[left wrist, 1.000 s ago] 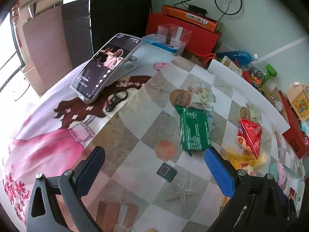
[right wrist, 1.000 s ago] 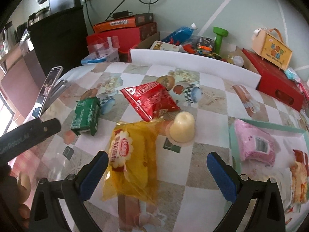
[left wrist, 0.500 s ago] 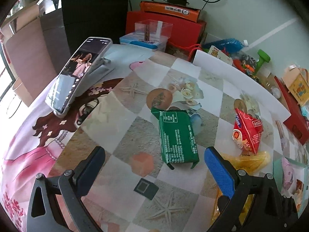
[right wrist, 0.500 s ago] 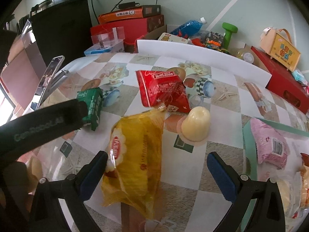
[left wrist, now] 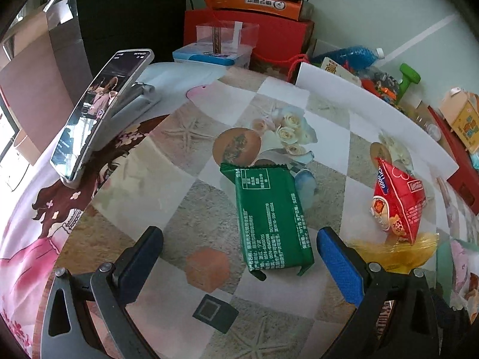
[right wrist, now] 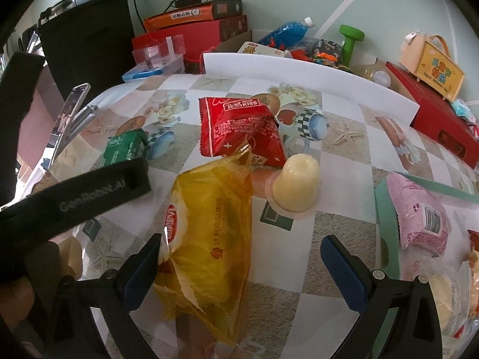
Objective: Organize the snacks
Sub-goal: 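Grasp the green biscuit pack with the left tool while the right tool grasps the yellow bread bag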
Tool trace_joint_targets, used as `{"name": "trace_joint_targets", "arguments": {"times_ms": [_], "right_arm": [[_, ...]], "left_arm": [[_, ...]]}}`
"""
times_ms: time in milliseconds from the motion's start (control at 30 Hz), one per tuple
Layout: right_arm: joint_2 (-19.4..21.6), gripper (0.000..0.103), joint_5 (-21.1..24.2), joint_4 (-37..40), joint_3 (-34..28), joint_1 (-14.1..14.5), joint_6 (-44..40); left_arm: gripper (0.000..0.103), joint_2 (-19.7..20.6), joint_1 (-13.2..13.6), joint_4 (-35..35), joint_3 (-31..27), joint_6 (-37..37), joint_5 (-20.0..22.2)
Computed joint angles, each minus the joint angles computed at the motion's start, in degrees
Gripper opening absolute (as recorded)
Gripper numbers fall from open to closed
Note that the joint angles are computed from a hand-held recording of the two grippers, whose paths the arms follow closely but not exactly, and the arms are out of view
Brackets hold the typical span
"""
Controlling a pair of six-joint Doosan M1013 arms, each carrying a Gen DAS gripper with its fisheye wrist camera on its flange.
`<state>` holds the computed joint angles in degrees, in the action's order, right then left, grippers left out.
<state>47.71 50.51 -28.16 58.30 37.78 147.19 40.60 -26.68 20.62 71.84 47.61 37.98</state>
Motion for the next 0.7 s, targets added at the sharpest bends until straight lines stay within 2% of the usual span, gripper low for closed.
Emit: {"name": "trace_joint_targets", "arguments": {"times_ms": [200,300,367,500,567,667,700], "right_arm": [[0.2,0.103,0.9,0.3,-0.4,0.0,-0.9],[0.1,0.103,1.3,0.0,-0.1,-0.1,-0.1],[-0.1,0.103,1.5,-0.3,0.1,-0.2,0.6],[-0.2,0.103,1.8,-0.5,0.2,-0.2,0.8],[-0.2,0.103,1.9,-0.6,0.2,-0.2,0.7],[-0.4,0.103,1.8,-0.7,0.3,-0.2,0.8],[-0.5,0.103,1.6,-0.8,0.4,-0.2,0.8]], "left_arm": [[0.102,0.3,-0.2,0.5,-0.4,0.2,0.3],[0.099,0.1,-0.1,2.5,-0.2,-3.3,0.4],[0.089,-0.3,0.2,2.8,0.6,-4.8,-1.0],[0.077,-0.5,0.4,1.8,0.9,-3.8,-2.4],[0.059,-0.5,0.4,0.7,0.9,-2.4,-2.8],[0.043,-0.7,0.7,-1.8,1.2,-0.8,-3.6],[0.043,-0.7,0.7,-2.3,1.2,-0.6,-3.8]]}}
